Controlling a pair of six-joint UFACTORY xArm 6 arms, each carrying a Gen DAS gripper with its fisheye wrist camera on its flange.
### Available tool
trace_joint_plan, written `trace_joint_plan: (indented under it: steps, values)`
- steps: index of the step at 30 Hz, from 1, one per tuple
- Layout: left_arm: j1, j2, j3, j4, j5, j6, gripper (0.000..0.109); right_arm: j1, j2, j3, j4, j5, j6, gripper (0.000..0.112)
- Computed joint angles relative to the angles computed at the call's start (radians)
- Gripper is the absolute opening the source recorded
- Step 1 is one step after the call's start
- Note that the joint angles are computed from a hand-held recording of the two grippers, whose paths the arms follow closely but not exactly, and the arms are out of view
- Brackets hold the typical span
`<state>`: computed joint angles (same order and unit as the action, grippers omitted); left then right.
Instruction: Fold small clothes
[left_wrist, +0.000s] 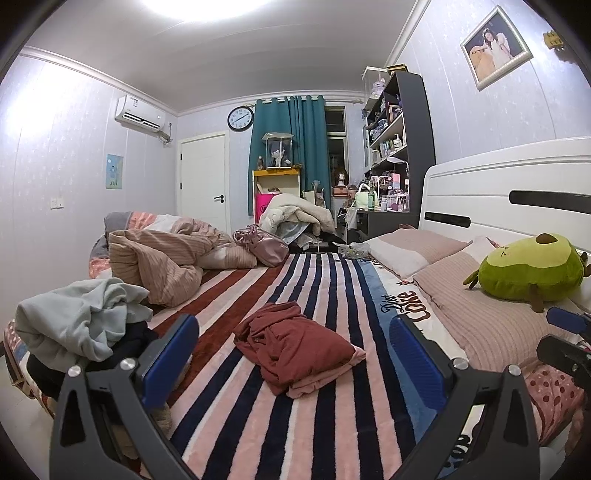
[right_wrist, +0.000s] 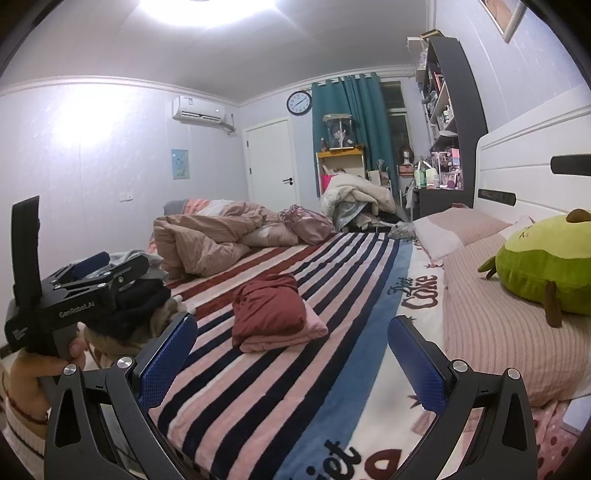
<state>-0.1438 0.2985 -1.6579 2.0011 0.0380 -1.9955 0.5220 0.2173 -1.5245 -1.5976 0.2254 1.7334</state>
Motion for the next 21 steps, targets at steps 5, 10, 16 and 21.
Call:
trace_joint_plan:
  steps: [5,10,16,21]
  values:
    - [0.000,0.001,-0.003,0.008,-0.002,-0.007,0.102,0.000,-0.001,0.001,-0.005,0.002,0.007,0.103]
    - [0.002,0.006,-0.011,0.005,-0.010,-0.005,0.102,0.003,-0.002,0.001,-0.010,0.009,0.016,0.103]
    - [0.003,0.011,-0.021,0.018,-0.022,-0.022,0.102,0.011,-0.005,0.004,-0.011,0.017,0.027,0.103]
    - [0.001,0.013,-0.026,0.030,-0.023,-0.024,0.102,0.032,-0.009,0.007,-0.014,0.050,0.046,0.103]
